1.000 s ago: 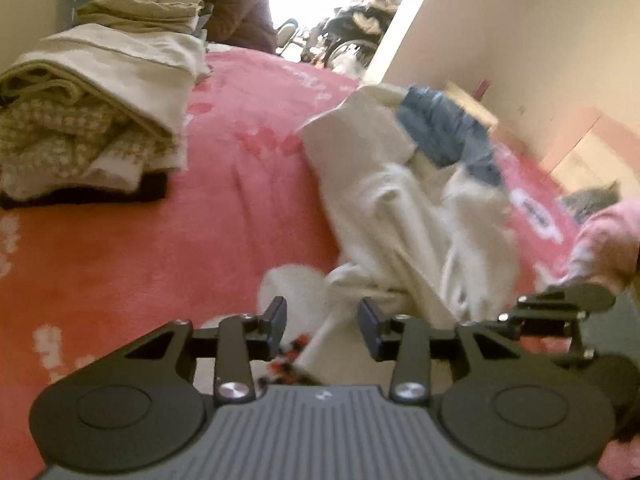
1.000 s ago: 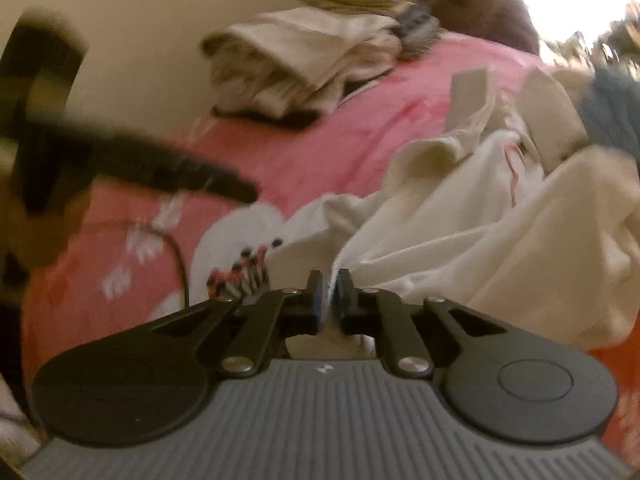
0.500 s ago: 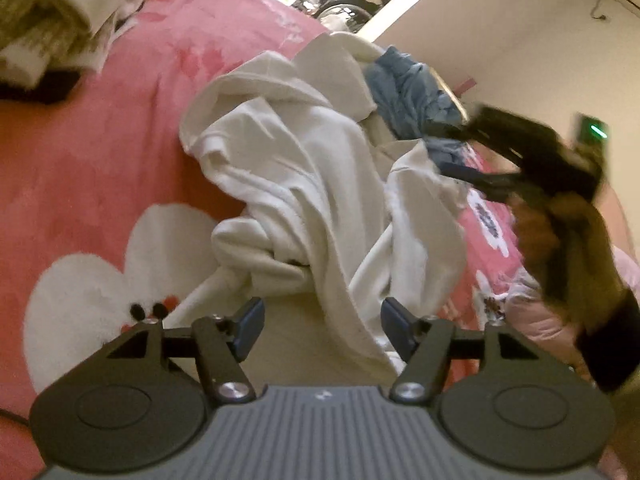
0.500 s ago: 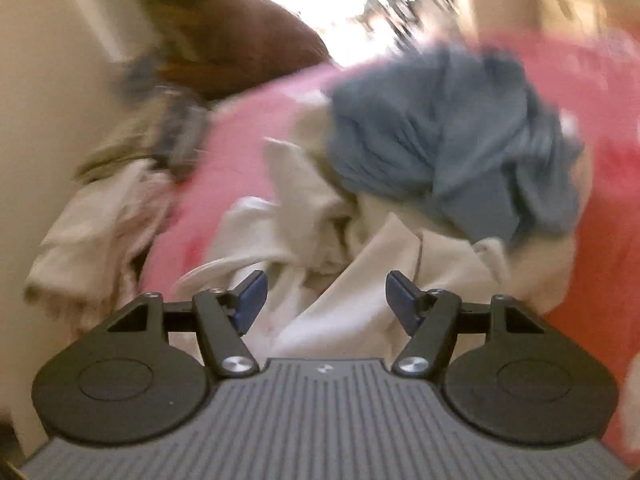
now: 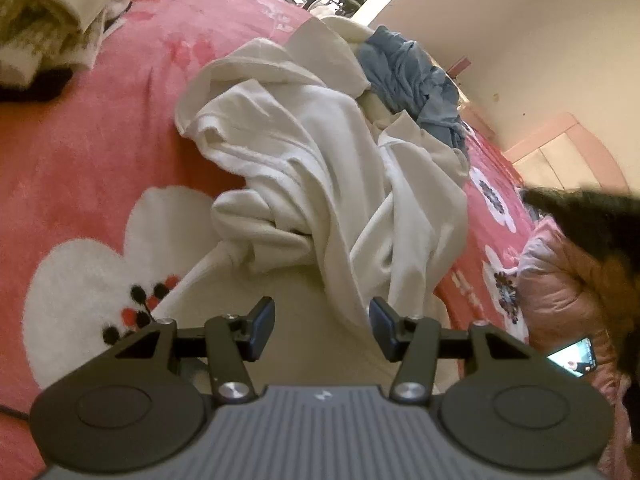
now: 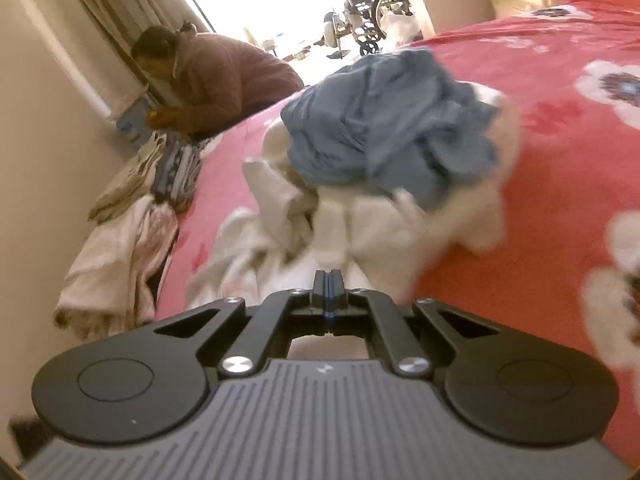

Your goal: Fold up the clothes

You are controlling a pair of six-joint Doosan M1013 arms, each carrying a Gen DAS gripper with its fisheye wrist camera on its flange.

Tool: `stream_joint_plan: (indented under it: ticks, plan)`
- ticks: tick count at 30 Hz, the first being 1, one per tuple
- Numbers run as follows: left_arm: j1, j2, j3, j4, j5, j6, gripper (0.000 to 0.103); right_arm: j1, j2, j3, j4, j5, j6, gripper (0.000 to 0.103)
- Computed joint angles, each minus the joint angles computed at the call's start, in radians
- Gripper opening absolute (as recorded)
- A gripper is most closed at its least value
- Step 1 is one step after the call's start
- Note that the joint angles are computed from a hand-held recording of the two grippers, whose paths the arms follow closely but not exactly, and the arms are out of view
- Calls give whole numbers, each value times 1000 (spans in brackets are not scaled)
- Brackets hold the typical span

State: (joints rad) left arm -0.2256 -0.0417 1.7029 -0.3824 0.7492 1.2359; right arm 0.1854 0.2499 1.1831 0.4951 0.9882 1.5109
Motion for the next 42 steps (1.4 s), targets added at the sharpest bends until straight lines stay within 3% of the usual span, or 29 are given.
stream_joint_plan:
  ticks: [2,5,7,8,9,13,14,15,16,17,22,26,30,34,40,42]
  plan:
    - [-5,7,-5,7,4,-2,52,-5,4,-17,-21,62,-18,3]
    - [-26,20,-22,66,5,-48,51,12,70,-99,-7,126,-3,5]
    - [-41,30,-36,111,12,-92,51,41,124,-163,-15,136,-2,34]
    - [-51,37,-47,143,27,-119,51,61,153,-198,-52,132,26,56]
    - [-60,43,-57,170,41,-131,51,82,186,-240,-110,130,73,61]
    - [-80,54,-71,222,67,-171,51,128,377,-505,-245,352,218,61]
    - [-80,55,-72,218,72,-177,51,132,403,-536,-263,385,249,57]
    - [-78,53,-71,206,72,-175,54,130,407,-530,-262,384,275,42]
    - [-74,50,-65,192,66,-166,57,123,395,-500,-248,358,296,27]
    - [-70,46,-59,178,61,-158,63,108,367,-444,-199,308,295,3]
    - [-41,16,-12,76,24,-80,67,28,152,-113,1,77,152,3]
    - [-22,-10,25,-14,-5,-33,68,-31,-16,93,61,18,71,3]
    - [-21,-25,42,-43,-29,5,68,-76,-147,232,49,66,59,3]
    - [-16,-30,54,-74,-45,14,68,-98,-223,319,37,175,46,0]
    - [-17,-11,49,-88,-71,-20,66,-77,-259,388,-55,312,50,0]
    - [-24,1,41,-59,-88,-64,61,-68,-262,387,-104,341,60,0]
